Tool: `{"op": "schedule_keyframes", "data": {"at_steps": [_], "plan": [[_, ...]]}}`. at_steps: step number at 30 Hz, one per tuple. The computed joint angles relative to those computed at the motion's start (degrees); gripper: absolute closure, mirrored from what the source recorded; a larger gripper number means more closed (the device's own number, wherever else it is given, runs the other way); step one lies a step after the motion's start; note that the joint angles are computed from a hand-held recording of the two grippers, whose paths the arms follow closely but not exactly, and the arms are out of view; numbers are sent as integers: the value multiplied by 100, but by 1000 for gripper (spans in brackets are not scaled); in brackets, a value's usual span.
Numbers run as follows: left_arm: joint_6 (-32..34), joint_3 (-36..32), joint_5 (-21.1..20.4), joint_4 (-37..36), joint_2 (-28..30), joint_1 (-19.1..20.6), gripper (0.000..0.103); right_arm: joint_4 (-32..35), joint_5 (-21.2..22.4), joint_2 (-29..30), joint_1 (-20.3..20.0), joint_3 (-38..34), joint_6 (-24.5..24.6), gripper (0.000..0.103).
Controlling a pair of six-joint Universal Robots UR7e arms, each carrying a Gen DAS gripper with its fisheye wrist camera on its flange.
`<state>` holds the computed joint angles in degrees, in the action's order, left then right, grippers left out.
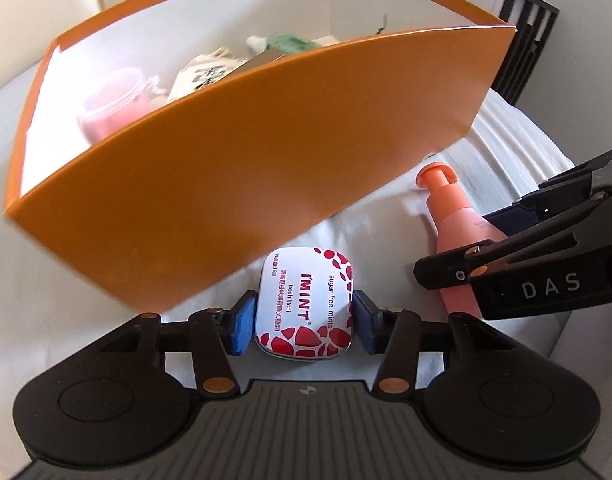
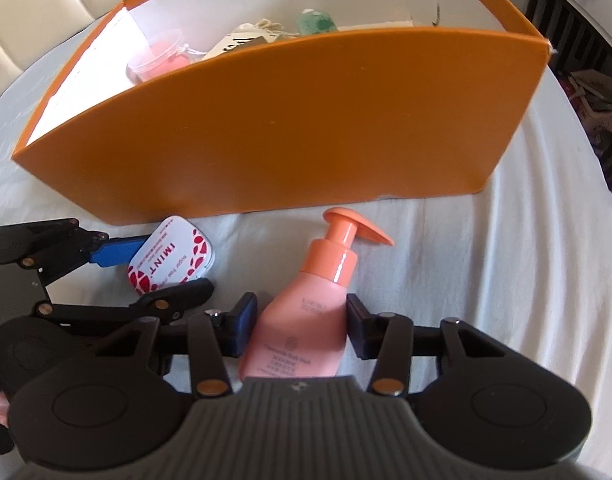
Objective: Organize rigid objects
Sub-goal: 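Grasp the IMINT mint tin with the left gripper while the right gripper grasps the pink pump bottle, then carry the mint tin and pink bottle in both grippers over the shoebox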
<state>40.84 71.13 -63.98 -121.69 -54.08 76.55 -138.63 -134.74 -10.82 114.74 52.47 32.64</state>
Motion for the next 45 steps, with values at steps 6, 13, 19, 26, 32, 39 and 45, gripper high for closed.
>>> {"op": "schedule_keyframes", "data": {"at_steps": [6,13,19,26,32,39,45], "plan": [[-594,69,-36,36,-160,92,46,-97,-42,41,41,-65,-206,57],[-874,201,-270,-239,-387,122,46,-254,-126,-12,164,25,-431,57],[-1198,124,-629,-164,-544,107,46,-517,-252,-113,305,190,-513,57],[-1342,-34,-916,-91,-645,-16,46,-822,-413,-137,487,139,-841,58],[-1384,-297,-1016,-146,-584,-136,46,-952,-547,-97,603,-202,-1273,58],[-1364,-797,-1021,-122,-317,-250,46,-1296,-682,41,668,-818,-1971,58],[-1372,-1368,-1167,-24,85,-287,46,-1026,-903,496,574,-1936,-2481,58]]}}
